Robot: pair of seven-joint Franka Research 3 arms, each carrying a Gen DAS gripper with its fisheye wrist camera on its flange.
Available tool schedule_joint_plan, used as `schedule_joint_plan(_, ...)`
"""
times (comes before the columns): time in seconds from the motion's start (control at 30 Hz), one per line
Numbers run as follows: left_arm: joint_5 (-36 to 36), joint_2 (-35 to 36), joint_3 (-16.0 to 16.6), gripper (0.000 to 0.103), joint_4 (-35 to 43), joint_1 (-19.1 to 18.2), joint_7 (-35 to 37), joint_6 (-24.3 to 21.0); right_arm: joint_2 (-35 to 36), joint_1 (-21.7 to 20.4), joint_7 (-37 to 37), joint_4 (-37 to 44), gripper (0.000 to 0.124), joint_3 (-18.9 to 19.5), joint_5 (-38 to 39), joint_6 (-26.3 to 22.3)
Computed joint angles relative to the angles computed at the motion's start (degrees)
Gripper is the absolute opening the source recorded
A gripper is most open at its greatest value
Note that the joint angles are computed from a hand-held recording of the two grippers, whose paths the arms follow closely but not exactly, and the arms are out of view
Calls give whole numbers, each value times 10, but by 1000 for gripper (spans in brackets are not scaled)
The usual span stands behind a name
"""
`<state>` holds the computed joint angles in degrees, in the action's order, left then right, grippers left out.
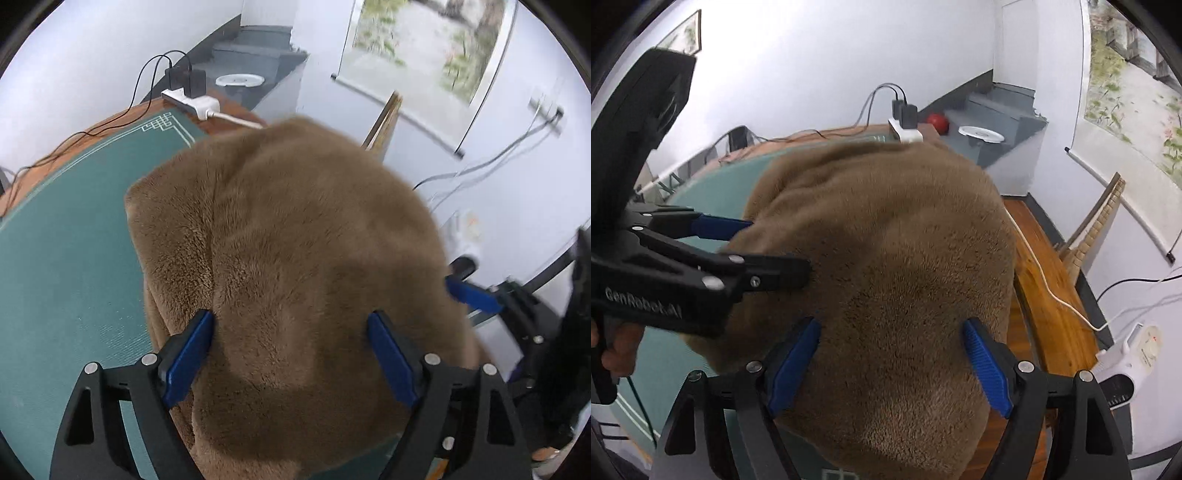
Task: Fold clothes
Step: 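Lower the fleece bundle onto the table and open the left gripper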
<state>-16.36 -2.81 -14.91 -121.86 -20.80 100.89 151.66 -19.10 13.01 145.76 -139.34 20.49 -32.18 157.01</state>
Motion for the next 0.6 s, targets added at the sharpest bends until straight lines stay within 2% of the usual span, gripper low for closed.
schedule_joint_plan(0.07,17,0,-1,93,-9,2,-6,14,9,-5,13,-4,84,0,-3,14)
schedule_joint_plan(0.23,45,7,-3,96,-9,3,-47,27,27,-10,34,7,86,4,-33,8)
schedule_joint_plan(0.3,87,9,-6,101,-2,5,-84,12,26,-5,41,10,86,1,-37,3)
schedule_joint_plan(0.37,121,4,-8,102,3,7,-123,-12,24,10,27,8,88,-14,-14,3)
schedule_joint_plan(0.5,78,-37,2,102,-16,4,-138,-40,13,52,-38,14,95,-54,107,-26)
schedule_joint_plan(0.6,70,-78,8,102,-40,0,-149,-46,-26,58,-39,-3,98,-49,159,-32)
